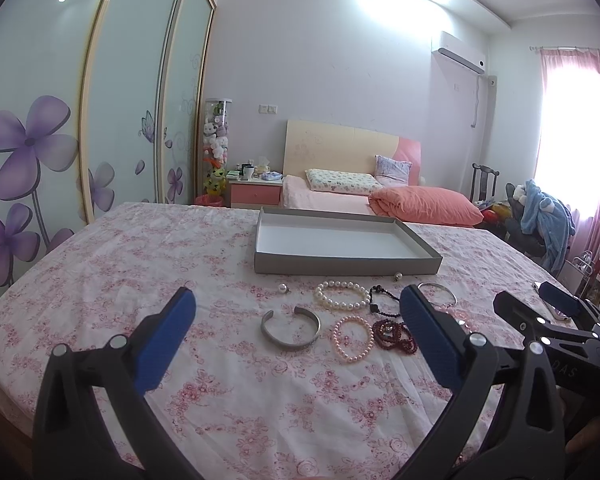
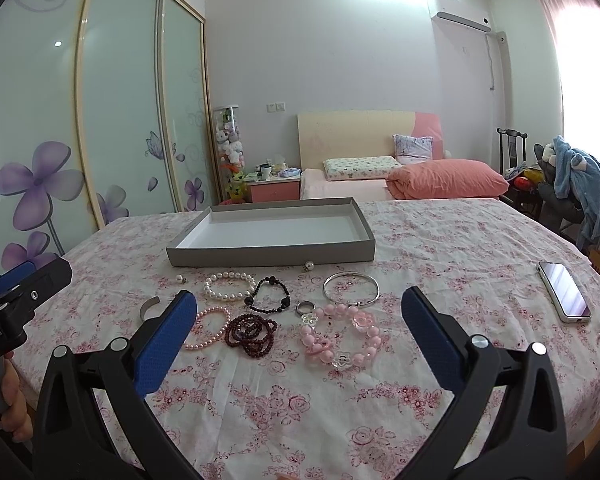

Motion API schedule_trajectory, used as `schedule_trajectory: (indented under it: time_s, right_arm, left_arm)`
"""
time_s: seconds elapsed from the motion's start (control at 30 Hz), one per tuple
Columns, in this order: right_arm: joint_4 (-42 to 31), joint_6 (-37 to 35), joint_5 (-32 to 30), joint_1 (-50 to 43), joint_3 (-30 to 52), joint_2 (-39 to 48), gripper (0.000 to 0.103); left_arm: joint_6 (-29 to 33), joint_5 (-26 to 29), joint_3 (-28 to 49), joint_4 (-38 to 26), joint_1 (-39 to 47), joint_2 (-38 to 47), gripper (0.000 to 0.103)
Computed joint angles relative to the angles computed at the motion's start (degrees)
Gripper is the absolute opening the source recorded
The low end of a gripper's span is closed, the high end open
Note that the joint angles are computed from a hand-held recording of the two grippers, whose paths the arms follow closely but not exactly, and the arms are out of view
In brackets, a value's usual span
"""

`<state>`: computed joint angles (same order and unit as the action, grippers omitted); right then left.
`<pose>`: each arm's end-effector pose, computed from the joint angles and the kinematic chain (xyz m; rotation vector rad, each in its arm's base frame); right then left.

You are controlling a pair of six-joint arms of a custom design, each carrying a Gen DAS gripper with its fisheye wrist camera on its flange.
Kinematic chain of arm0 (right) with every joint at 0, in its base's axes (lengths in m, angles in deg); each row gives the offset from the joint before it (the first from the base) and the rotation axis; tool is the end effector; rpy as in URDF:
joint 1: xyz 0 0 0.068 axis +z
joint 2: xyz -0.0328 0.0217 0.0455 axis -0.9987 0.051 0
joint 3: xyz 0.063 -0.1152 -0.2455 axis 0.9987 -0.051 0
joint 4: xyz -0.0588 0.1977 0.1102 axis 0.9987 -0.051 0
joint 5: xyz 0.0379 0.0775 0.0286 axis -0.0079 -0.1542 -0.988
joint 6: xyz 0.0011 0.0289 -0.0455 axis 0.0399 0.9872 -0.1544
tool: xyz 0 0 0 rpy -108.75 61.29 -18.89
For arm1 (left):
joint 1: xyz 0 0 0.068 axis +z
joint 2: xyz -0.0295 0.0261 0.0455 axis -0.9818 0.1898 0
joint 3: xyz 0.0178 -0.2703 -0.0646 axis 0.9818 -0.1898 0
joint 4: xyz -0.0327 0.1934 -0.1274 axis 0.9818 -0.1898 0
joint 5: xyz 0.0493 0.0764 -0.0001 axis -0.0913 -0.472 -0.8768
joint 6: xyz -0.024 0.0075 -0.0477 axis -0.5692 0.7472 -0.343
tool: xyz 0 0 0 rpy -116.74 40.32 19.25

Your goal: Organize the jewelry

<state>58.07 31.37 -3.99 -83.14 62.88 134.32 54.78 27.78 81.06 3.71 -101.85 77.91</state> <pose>0.1895 0.0159 0.1744 -0.0541 1.9608 0.1680 0.1817 -0.0651 0.1988 -0.0211 1.9377 -0.1276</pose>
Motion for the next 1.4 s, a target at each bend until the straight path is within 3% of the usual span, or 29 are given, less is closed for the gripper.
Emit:
schedule_trajectory:
  time_s: [0.43, 1.23, 1.27, 1.4]
  right_arm:
    - [0.15, -0.05, -0.03, -0.01, -0.01, 0.18, 0.101]
    - [1.23, 0.20, -0.53, -0.58, -0.64, 1.10, 0.101]
    - [1.23, 0.22, -0.58, -0.59, -0.61, 1.12, 0.101]
    - [1.21, 0.22, -0.57, -0.56, -0.60, 1.11, 0.101]
  left_arm:
    - [0.04, 0.12, -0.76, 2.60, 0.09, 1.94, 0.099]
    - [0.01, 0.55, -0.52, 1.57, 0.53, 1.52, 0.099]
    - [0.02, 0.75, -1.28, 4.85, 0.77, 4.12, 0.099]
    - [-0.12, 0.58, -1.98, 6.41, 0.65, 5.16, 0.099]
